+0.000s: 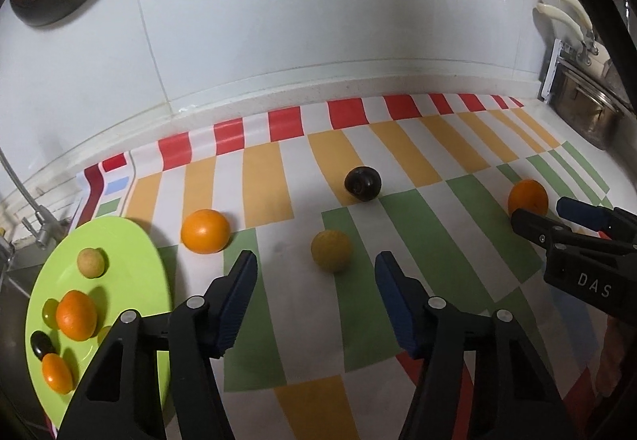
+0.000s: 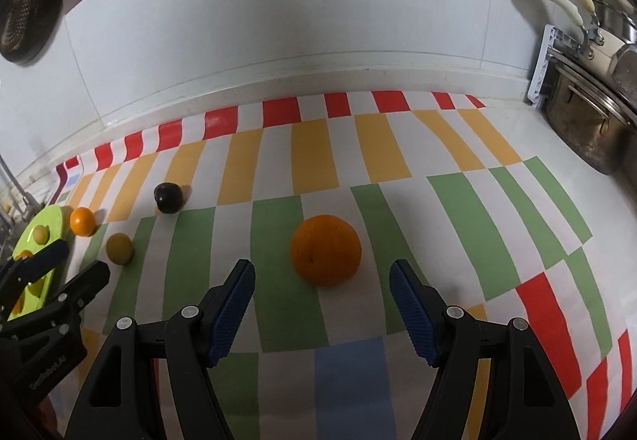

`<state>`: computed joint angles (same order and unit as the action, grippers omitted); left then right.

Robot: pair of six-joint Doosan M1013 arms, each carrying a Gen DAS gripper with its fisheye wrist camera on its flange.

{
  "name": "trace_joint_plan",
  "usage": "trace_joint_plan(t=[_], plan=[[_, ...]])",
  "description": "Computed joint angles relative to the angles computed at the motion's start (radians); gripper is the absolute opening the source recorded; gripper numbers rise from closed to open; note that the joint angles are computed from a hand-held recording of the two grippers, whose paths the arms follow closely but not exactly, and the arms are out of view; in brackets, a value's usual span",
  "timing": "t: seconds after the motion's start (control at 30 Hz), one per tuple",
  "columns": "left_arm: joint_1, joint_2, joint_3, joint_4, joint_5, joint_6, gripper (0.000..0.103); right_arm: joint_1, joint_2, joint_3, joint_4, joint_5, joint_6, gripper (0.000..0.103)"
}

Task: Organize fruits
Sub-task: 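Grasp the yellow round fruit with the left gripper while the right grasps another large orange, then carry the yellow fruit in the left gripper and the orange in the right over the plate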

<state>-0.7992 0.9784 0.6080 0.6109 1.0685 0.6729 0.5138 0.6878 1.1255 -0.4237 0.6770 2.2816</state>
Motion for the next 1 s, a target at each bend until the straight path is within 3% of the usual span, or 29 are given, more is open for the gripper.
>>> trace_joint_plan(t=[0.23,0.3,0.37,0.47,0.53,0.73,1.0], plan=[[0.022,0.047,-0.09,-0.101,0.024,0.069,0.043,-0.005,0.022,-0.035,0.003,0.025,-0.015,0.064],[0.024,0.058,-0.11,-0.11,0.031,0.083,0.043,-0.008,0.025,-0.039,0.015,0.026,-0.02,0.057],[0.027,0.063,-0.12,-0.131,0.028,0.095,0.035,-0.009,0.028,-0.043,0.023,0.028,-0.03,0.056],[0.029,0.067,-0.122,-0.138,0.026,0.096,0.03,-0.011,0.028,-0.044,0.041,0.027,-0.05,0.042],[0.028,0.066,-0.118,-0.13,0.024,0.094,0.027,-0.01,0.028,-0.043,0.033,0.027,-0.051,0.041],[0.026,0.051,-0.092,-0.138,-0.004,0.097,0.026,-0.009,0.019,-0.028,0.029,0.0,-0.057,0.041],[0.01,-0.026,0.029,-0.067,-0.073,0.04,0.026,-0.002,-0.018,0.012,0.068,-0.069,-0.118,0.041]])
